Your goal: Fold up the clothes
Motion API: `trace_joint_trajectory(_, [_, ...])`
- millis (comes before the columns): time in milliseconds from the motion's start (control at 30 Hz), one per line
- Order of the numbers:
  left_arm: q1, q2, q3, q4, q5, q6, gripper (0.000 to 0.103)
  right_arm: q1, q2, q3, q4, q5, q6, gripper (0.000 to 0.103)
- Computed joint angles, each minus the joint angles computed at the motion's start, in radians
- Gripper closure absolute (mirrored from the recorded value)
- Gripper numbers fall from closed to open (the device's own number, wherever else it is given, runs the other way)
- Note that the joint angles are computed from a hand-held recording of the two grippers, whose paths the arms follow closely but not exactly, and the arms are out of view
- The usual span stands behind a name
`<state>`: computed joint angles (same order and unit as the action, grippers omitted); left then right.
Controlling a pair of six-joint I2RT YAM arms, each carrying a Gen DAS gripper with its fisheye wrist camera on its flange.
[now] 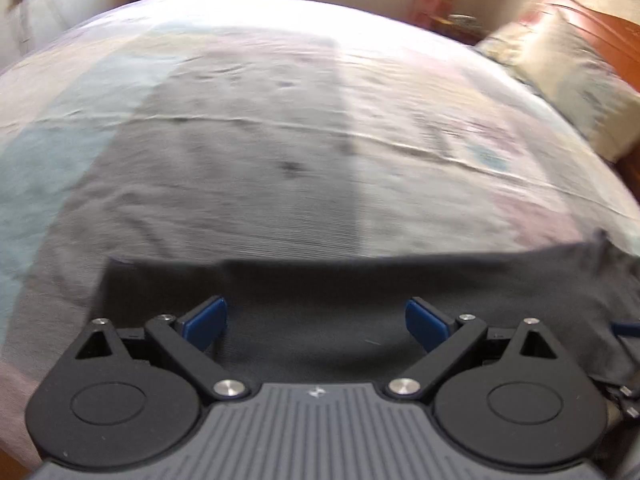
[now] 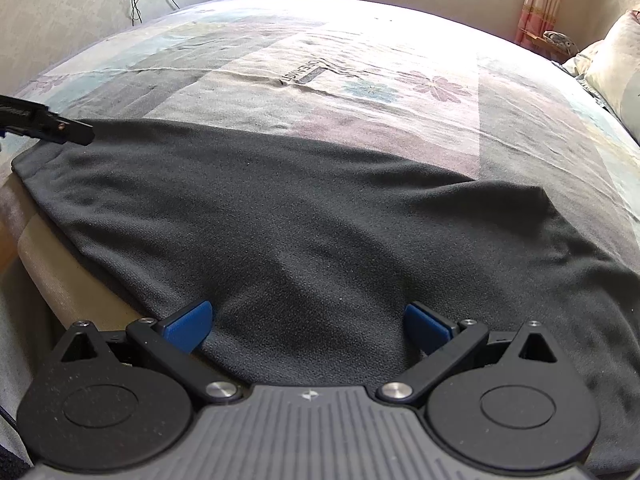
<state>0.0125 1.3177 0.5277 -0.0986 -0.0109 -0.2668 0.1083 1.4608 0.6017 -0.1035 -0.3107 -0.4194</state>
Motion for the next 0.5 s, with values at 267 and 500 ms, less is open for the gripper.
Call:
trace_joint_trajectory(267, [-0.020,-0.082,0.008,-0.090,-0.053,0.007,0.007,-0.006,-0.003,-0.005,0.010,-0.008,-0.006,0.000])
trace_joint_trajectory(500, [-0.326,-0.128,-0.106,-0.036,-0.220,-0.032,0.007,-0.005,-0.003,-0.013,0.029,-0.008,-0.001,0.000])
